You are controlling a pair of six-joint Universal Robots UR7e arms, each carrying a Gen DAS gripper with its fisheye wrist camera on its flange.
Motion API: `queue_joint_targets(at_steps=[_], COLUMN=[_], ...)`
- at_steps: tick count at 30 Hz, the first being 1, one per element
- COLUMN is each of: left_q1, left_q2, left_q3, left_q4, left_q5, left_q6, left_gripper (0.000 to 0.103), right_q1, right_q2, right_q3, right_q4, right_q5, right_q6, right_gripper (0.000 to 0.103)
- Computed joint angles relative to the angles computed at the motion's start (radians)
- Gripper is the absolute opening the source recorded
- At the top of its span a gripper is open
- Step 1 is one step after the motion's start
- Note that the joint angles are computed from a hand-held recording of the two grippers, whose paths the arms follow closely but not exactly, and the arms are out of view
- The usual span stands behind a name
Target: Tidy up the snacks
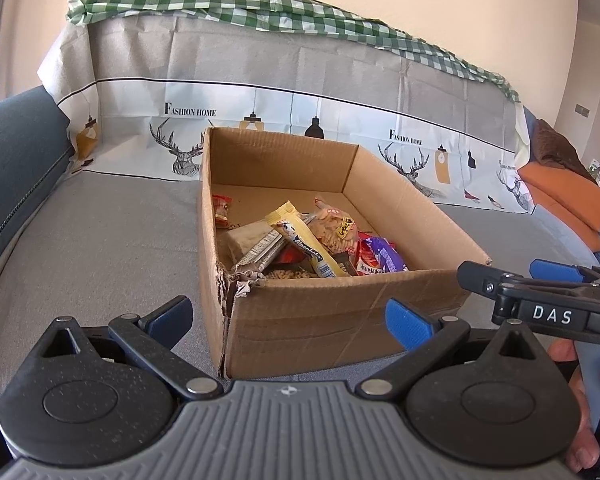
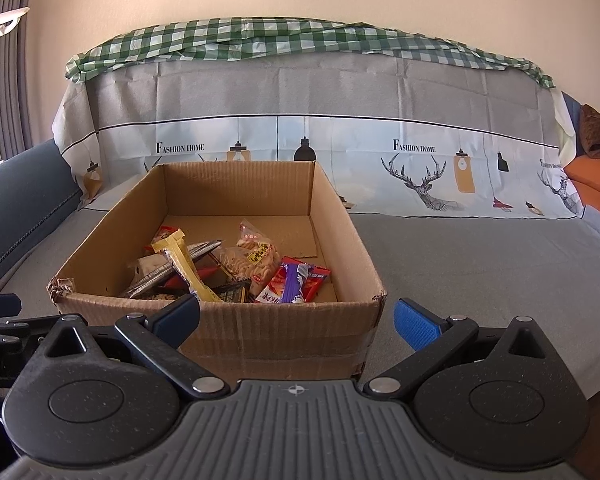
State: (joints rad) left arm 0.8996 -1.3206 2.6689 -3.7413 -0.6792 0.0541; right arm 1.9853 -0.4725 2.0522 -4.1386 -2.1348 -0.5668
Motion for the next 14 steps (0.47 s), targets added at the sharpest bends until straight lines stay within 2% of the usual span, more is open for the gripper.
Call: queue_joint_targets(at_steps=[6,10,14], left_q1=[-0.004,0.001,0.019], left_q2=[0.006,-0.001,-0.110], left_q3=[0.005,0.003,-0.025], left_q4=[-0.019,-0.029,0.119], left_q5=[0.000,-0.026,-0.062], left_q6=[0.005,0.035,0.077], left_gripper=[0.103,0.103,0.103], right_q1=[-0.001,-0.002,-0.009], right_q2=[-0.004,-0.004,-0.002], right_q3=[0.009,0.013,0.021], right_q4=[-0.026,-0.041,-0.095], right_q5=[0.016,0.035,0.076], right_q6=[0.011,0.001,-0.013], right_gripper=[0.102,0.102,0.102])
